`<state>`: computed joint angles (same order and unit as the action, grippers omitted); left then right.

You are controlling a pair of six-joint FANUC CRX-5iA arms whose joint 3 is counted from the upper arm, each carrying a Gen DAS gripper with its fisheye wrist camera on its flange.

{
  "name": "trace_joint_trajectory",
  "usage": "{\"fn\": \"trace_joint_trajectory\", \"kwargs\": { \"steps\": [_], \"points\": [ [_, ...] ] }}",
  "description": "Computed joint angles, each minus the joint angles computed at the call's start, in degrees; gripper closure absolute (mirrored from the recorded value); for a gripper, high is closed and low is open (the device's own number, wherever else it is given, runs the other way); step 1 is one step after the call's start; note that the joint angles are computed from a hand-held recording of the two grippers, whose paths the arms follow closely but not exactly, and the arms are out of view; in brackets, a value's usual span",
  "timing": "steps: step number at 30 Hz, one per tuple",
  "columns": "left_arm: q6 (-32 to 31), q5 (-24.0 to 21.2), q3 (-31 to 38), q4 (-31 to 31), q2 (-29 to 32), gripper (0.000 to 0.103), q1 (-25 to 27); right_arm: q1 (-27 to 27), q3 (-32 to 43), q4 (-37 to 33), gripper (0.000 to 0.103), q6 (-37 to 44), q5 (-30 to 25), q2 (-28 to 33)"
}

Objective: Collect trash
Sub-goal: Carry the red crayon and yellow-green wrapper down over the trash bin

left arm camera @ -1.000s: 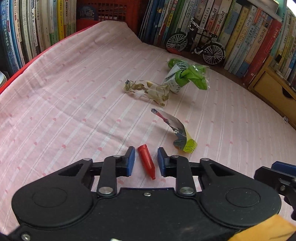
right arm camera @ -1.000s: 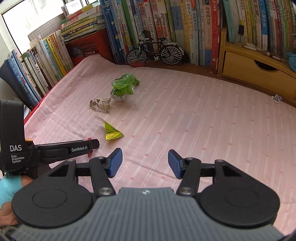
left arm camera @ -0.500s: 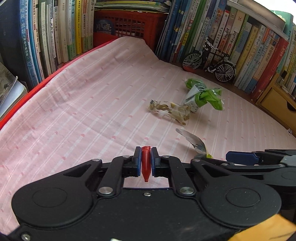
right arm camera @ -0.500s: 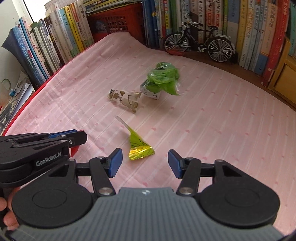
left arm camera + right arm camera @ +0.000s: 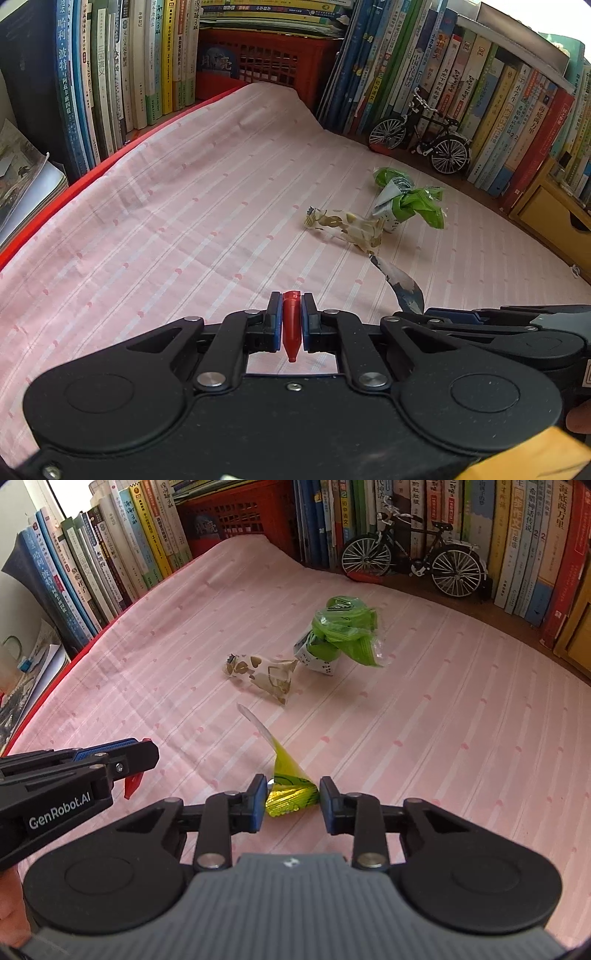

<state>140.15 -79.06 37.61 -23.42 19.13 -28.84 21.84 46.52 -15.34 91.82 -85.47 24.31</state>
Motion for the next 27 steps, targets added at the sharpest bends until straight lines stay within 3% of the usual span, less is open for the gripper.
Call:
{"fn": "trace_joint_trajectory", "kwargs": {
  "steps": [15, 27],
  "points": [
    [-1.4, 2.9, -3.0, 0.7, -3.7, 0.094, -2.1, -0.4, -7.3, 2.5, 0.068, -7.6, 3.8, -7.3],
    [-3.7, 6.8, -13.8, 0.8, -15.9, 0.094, -6.1, 6.8, -22.9, 12.5, 0.067, -21.7, 9.3, -22.9]
  ]
}}
